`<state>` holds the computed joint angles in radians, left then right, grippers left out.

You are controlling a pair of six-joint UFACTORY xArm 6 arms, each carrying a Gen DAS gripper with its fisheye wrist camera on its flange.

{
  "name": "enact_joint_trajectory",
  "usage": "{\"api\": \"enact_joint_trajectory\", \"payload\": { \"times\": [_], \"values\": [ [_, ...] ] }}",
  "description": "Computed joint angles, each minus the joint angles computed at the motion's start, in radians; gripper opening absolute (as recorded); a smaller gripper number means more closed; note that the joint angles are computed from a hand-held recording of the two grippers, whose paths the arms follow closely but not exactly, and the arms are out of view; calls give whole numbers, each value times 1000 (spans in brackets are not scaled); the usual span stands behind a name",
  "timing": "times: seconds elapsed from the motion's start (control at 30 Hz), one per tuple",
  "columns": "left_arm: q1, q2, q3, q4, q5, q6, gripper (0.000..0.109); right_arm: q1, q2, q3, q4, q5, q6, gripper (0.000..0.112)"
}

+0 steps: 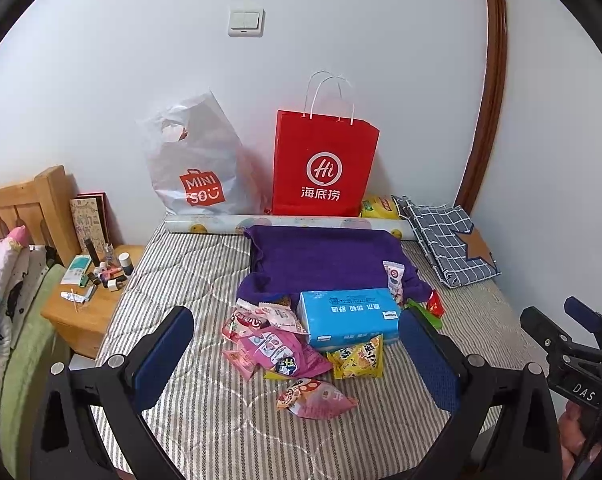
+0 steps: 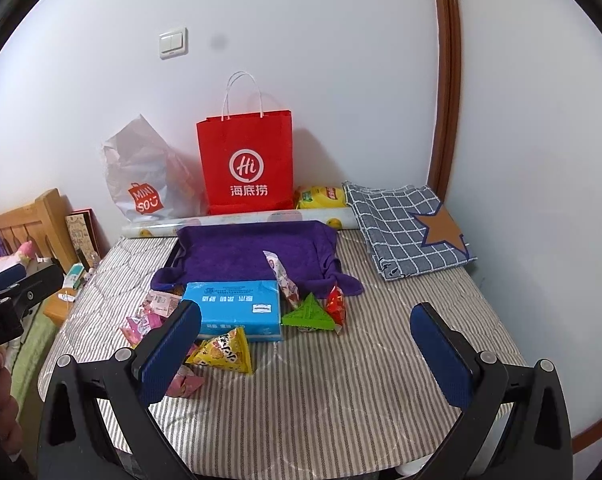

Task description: Organize snacks

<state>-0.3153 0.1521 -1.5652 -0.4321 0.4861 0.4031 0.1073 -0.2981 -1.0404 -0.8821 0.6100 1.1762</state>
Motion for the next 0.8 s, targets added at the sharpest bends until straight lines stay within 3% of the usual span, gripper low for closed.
{"api": "enact_joint_trajectory", "payload": {
  "times": [0.8],
  "values": [
    [-16,-24,32,5,-22,13,103,-10,-19,17,1,-36,12,103]
  ]
}}
